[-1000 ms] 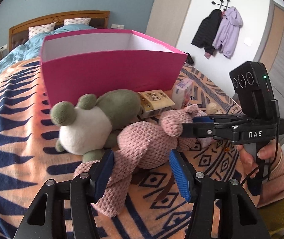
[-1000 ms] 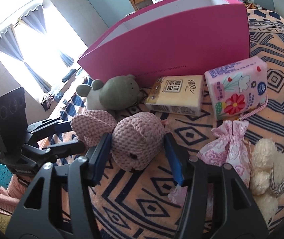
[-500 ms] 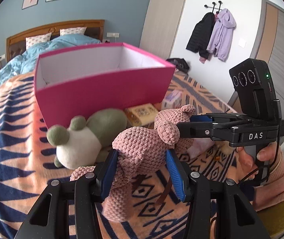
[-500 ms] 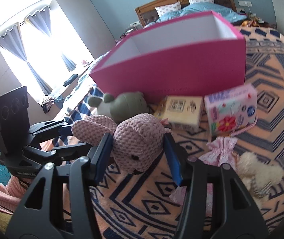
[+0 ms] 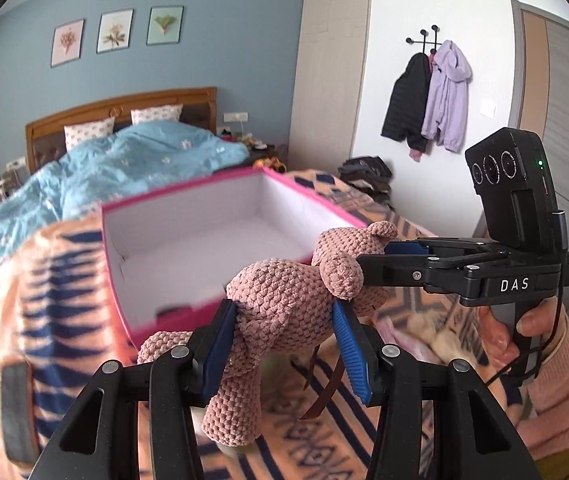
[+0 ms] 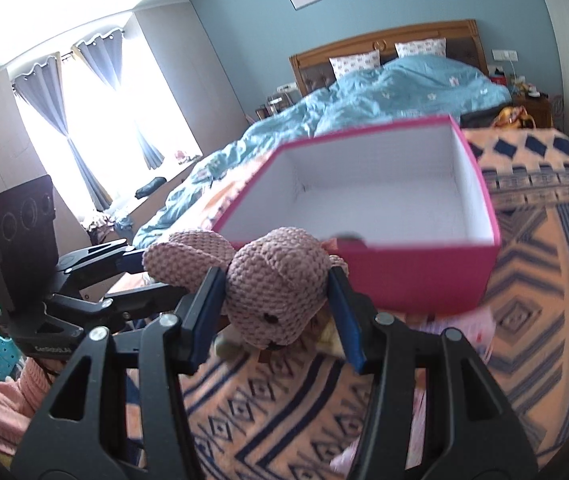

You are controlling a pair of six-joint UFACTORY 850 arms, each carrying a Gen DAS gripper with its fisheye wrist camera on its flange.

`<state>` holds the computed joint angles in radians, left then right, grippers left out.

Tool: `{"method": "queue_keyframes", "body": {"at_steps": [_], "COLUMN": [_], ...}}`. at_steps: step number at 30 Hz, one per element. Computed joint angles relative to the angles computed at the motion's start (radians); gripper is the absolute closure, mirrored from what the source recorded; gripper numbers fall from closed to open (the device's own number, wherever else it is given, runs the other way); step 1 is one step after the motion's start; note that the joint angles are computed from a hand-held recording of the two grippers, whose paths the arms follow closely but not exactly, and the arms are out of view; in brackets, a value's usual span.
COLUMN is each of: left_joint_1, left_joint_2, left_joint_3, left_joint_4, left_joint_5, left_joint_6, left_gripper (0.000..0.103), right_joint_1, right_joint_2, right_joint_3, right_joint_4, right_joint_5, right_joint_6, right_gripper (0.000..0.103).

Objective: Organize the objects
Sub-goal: 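Lower the pink knit bunny into the pink box and open both grippers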

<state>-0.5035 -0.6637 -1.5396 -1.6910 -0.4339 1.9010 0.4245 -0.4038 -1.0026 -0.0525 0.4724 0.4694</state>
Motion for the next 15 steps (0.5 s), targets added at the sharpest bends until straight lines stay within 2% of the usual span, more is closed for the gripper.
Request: {"method": "queue_keyframes", "body": {"at_steps": [8, 11, 15], "left_joint_1": [0.0, -0.008, -0.011], "left_joint_2": [-0.062, -0.092, -0.151], "left_joint_3": [-0.154, -0.213, -0.309], "left_joint_4": [0.076, 0.146, 0.328], "left_joint_5": [0.053, 0.1, 0.132], "left_joint_6": [-0.098, -0.17, -0.362], "left_gripper": [0.053, 0.053, 0.053], "right_joint_1": [-0.04, -0.057, -0.078], "right_joint_2": [-0.034, -0.067, -0.121], "right_joint_3": [-0.128, -0.185, -0.255], "right_joint_4": [-0.015, -0.05, -0.091], "right_joint_5": [-0.021, -0.044, -0.069], "right_joint_6": [-0.034, -0.006, 0.041], "right_gripper": [0.048, 0.048, 0.048]}}
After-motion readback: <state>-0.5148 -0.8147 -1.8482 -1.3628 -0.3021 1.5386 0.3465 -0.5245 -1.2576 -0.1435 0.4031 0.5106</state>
